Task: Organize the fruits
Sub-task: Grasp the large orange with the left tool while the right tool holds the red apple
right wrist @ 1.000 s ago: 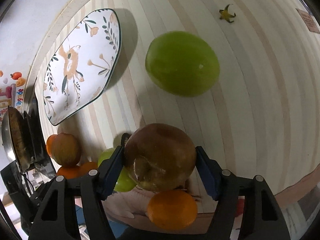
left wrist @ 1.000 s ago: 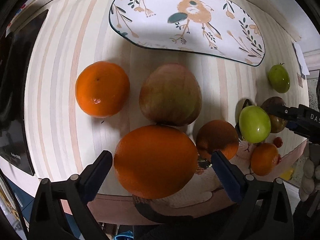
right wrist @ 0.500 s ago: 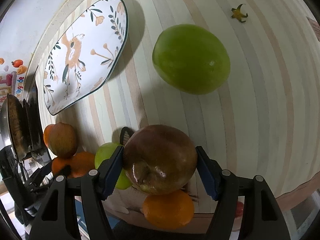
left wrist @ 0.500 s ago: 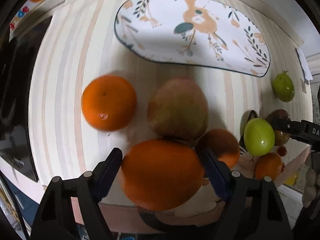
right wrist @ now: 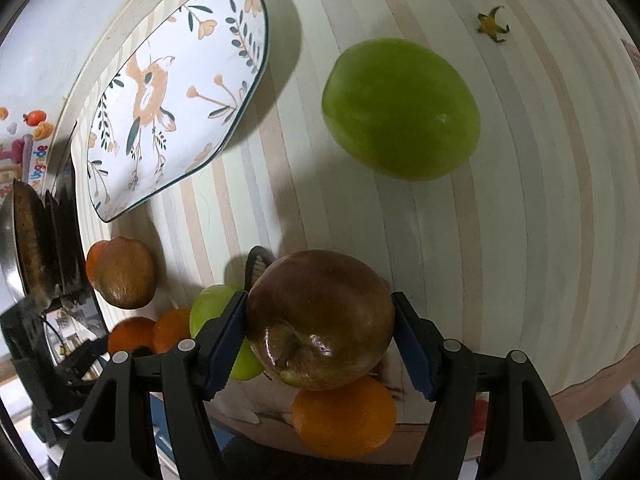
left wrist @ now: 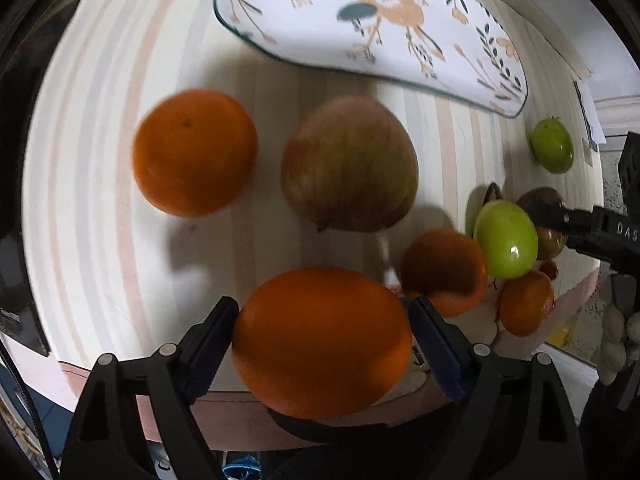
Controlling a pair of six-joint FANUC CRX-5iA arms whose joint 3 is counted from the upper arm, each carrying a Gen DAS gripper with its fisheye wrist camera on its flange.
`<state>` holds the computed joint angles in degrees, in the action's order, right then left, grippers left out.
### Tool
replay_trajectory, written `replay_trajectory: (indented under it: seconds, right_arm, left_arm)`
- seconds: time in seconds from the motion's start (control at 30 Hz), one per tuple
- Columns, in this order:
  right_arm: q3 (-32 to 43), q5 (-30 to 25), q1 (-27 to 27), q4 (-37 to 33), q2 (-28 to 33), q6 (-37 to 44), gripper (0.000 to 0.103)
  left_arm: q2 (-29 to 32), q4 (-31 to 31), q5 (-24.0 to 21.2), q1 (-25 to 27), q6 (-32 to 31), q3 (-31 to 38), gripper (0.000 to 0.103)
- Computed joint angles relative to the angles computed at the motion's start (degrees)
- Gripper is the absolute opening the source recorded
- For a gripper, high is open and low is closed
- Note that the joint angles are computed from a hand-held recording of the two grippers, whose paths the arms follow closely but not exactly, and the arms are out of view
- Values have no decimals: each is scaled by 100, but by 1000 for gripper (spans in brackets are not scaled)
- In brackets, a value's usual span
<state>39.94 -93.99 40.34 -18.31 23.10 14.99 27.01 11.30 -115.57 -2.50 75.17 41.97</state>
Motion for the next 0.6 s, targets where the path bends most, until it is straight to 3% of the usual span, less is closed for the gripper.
replay_trajectory:
  seconds: [0.27,0.43,0.6]
  right_arm:
    - [-39,-14,-1,28,-34,39,72]
    - [1,-53,152,319,2,126,71]
    - [-36,20,239,538,-101,42,71]
  left_arm:
    - [-299,-255,171,-115,-210,-458,85]
    - [-677,-483,540,-269,-158,-899,84]
    - [-738,-319,550,-186,-6,-917,84]
